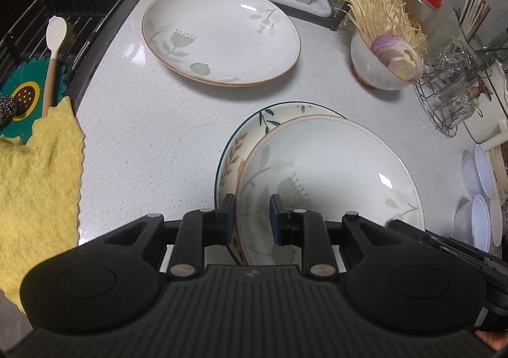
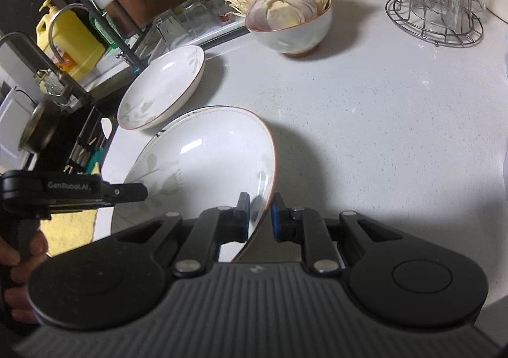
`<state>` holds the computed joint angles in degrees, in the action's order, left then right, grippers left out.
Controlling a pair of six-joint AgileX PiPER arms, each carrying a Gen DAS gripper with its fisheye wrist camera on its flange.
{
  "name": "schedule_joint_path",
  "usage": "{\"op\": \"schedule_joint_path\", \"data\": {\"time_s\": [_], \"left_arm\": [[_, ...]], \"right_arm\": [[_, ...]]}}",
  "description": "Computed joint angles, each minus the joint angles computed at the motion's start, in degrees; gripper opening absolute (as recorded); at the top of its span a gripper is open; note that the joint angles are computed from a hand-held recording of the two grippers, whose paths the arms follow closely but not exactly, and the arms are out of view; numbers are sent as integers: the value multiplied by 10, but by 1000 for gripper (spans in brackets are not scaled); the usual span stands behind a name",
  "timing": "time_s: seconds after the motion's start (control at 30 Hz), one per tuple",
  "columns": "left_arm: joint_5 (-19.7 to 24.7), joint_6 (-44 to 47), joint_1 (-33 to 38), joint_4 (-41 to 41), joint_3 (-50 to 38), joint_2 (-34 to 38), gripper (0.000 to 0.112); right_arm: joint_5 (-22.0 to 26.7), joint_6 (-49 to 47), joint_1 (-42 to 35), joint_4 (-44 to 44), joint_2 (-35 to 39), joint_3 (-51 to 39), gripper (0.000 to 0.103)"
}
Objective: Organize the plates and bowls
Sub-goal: 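Lift the held plate with both grippers and carry it over the deer-pattern plate, then lower the plate onto the deer-pattern plate and open both grippers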
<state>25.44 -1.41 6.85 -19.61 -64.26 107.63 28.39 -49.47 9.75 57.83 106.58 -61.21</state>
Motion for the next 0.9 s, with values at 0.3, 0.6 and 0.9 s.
{"op": "schedule_joint_path", "data": {"time_s": [0.3,0.6,0.9], "left_arm": [[21,34,21,-52,10,-19,29],[43,86,58,-90,27,-56,41],[46,67,54,-66,48,-138,41]], "right_arm": [[-22,66,20,-49,9,-17,16],[-35,112,37,-95,16,-28,17],[-81,149,44,-118,-45,-11,18]]}}
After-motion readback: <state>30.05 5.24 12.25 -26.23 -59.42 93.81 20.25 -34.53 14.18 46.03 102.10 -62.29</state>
